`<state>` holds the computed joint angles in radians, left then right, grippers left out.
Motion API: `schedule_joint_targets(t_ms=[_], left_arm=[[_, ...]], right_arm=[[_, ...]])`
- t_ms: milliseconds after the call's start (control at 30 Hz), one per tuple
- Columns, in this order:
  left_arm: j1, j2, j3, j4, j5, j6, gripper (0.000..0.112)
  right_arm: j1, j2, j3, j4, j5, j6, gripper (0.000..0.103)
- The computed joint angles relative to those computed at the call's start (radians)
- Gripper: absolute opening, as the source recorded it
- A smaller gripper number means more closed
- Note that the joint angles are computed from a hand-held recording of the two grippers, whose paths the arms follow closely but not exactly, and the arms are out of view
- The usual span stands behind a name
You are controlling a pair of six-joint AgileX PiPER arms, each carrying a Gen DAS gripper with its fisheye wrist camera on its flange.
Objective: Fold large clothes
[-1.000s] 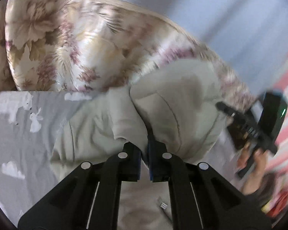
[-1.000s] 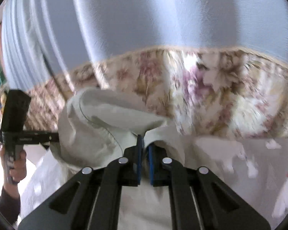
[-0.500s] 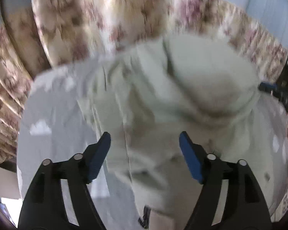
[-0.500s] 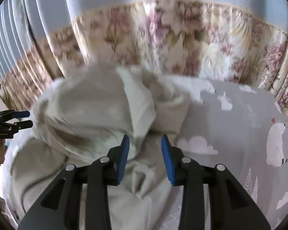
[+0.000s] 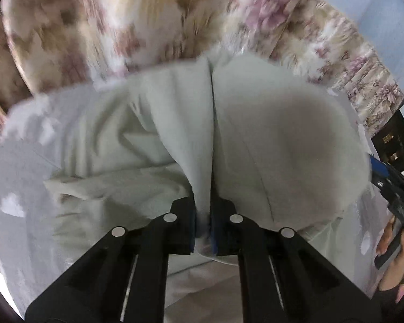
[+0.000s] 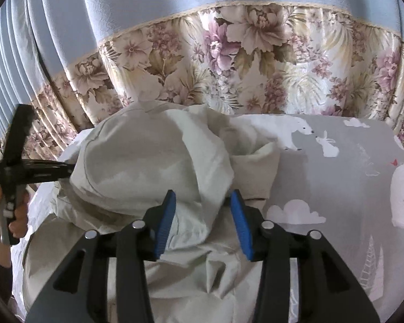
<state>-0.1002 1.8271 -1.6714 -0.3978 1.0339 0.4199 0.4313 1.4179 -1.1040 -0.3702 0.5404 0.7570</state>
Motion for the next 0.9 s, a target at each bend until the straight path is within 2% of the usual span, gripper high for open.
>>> schedule_joint_targets(t_ms=[100,200,233,300,400,533,567,633,667,700,733,767,800,900], left_arm=[[0.052,-0.112,0.096,-0.047,-0.03,0.102,0.006],[0.109,-0.154,0.168,-0.038,0.005,0.164,0.006],[0.112,-0.159,0.21,0.0,-0.016,0.163,0.006],[0.11,-0.153,0.272,0.066,-0.076,0.139,0.007],[0.147,-0.082,0.267,0.006,-0.062,0.154,0.009],[0.109,-0.067,0.248,0.039,-0.089,0.107,0.01],[0.102,-0.078,0.255,0.05,-0.106,0.098,0.011],[0.097,-0.137,0.299,0.045,-0.146,0.108,0.03],[0.109,-0.178,0.326,0.016,-0.159,0.137,0.059],[0.116,-0.222,0.367,0.006,-0.192,0.149,0.09],[0.122,-0.272,0.413,0.007,-0.243,0.155,0.096],[0.129,-0.322,0.459,0.003,-0.288,0.172,0.097],[0.154,-0.374,0.504,-0.035,-0.303,0.227,0.097],[0.26,-0.5,0.619,-0.162,-0.293,0.364,0.097]], right_arm=[[0.025,0.019,-0.014,-0.015,-0.019,0.002,0.042],[0.06,0.054,-0.042,-0.041,0.002,0.008,0.042],[0.071,0.068,-0.05,-0.057,0.015,0.015,0.042],[0.106,0.128,-0.084,-0.117,0.082,0.043,0.034],[0.122,0.188,-0.107,-0.174,0.157,0.062,0.025],[0.12,0.164,-0.079,-0.184,0.153,0.078,0.025],[0.121,0.126,-0.054,-0.18,0.128,0.083,0.025],[0.122,0.018,0.019,-0.173,0.072,0.108,0.028],[0.128,-0.027,0.051,-0.18,0.052,0.129,0.029],[0.144,-0.083,0.093,-0.211,0.04,0.177,0.034],[0.163,-0.116,0.117,-0.247,0.046,0.222,0.041],[0.206,-0.159,0.148,-0.323,0.08,0.306,0.053],[0.25,-0.191,0.175,-0.396,0.115,0.389,0.063],[0.415,-0.275,0.257,-0.561,0.26,0.606,0.074]])
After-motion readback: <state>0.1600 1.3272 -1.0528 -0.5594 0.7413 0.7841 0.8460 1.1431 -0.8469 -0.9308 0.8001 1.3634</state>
